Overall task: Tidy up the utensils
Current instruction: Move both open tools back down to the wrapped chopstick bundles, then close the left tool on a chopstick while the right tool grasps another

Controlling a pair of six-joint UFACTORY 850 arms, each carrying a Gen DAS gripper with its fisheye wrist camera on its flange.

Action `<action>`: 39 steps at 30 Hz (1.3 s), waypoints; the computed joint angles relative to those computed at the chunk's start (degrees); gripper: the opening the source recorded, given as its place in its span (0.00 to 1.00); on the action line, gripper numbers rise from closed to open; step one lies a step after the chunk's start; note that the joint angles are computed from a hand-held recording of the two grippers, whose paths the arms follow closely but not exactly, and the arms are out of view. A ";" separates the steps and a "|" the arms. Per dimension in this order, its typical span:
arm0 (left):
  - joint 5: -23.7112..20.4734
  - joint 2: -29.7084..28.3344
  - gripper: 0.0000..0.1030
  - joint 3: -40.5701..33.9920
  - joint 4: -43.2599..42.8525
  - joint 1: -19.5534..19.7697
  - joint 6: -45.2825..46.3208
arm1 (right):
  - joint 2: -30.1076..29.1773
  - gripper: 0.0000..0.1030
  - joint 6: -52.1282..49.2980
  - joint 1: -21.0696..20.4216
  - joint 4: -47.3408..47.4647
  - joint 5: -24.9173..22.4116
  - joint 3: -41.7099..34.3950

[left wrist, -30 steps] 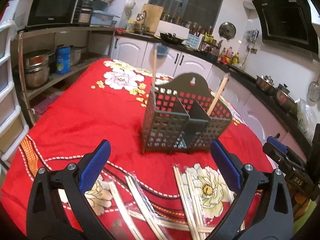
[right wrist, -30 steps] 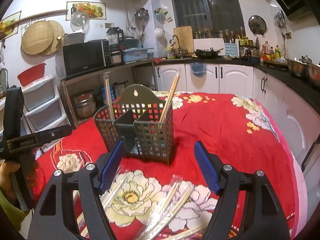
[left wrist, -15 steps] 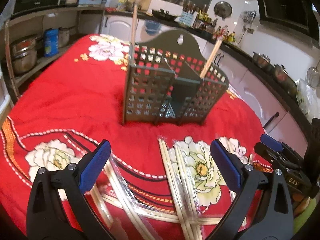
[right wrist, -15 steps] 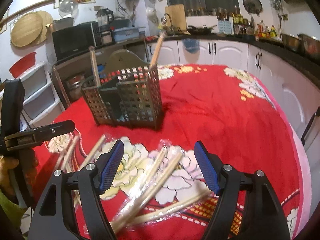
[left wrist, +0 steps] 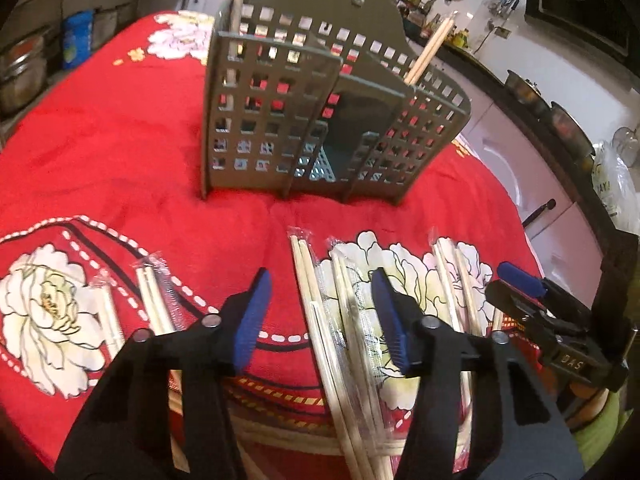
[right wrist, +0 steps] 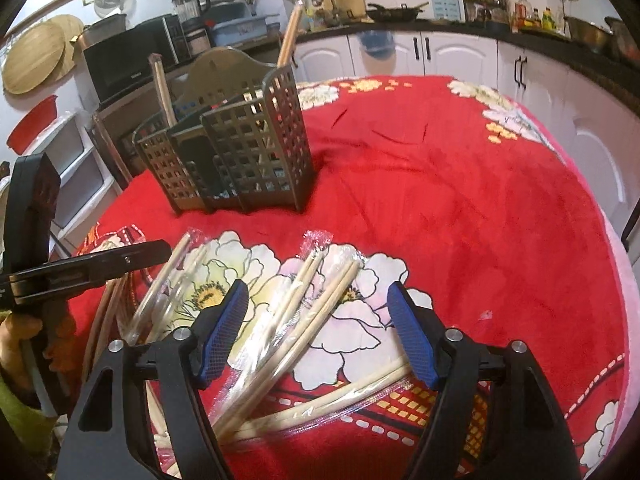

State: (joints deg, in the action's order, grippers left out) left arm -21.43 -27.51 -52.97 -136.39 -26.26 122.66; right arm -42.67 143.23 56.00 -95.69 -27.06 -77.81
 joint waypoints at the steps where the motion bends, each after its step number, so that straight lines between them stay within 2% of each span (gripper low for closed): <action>1: -0.26 -0.29 0.36 -0.32 1.90 0.19 -2.03 | -0.23 0.61 -0.66 -0.26 0.70 0.72 -0.28; 4: -1.07 -1.38 0.33 -1.50 8.36 1.01 -9.68 | -1.01 0.54 -3.61 -1.13 3.61 3.05 -1.20; 9: 0.00 -2.67 0.31 -3.32 13.38 1.65 -15.80 | -2.56 0.44 -11.52 -2.64 11.39 5.71 -3.33; 16: 1.92 -3.95 0.31 -5.37 15.89 1.45 -18.43 | -4.25 0.32 -20.00 -4.02 19.10 6.03 -6.24; 22: 3.71 -4.79 0.28 -6.87 16.29 1.13 -18.66 | -4.30 0.19 -13.53 -5.23 14.58 7.06 -6.05; 25: 4.79 -5.11 0.23 -7.39 15.45 0.91 -17.52 | -4.48 0.16 -12.71 -5.50 13.54 7.31 -6.29; 29: 6.17 -5.38 0.10 -7.85 14.92 0.79 -16.34 | -4.57 0.11 -12.32 -5.72 12.76 7.72 -6.58; 35: 5.29 -5.19 0.05 -8.31 18.02 1.23 -18.34 | -4.26 0.06 -7.40 -6.28 8.09 9.11 -6.17; 39: 3.28 -3.33 0.05 -6.78 12.76 1.46 -12.20 | -3.50 0.06 -1.51 -6.23 2.62 9.38 -5.32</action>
State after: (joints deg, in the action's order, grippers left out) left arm -18.15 -30.83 -59.75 -123.63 -24.80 110.47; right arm -46.16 141.72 49.77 -93.07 -17.68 -83.12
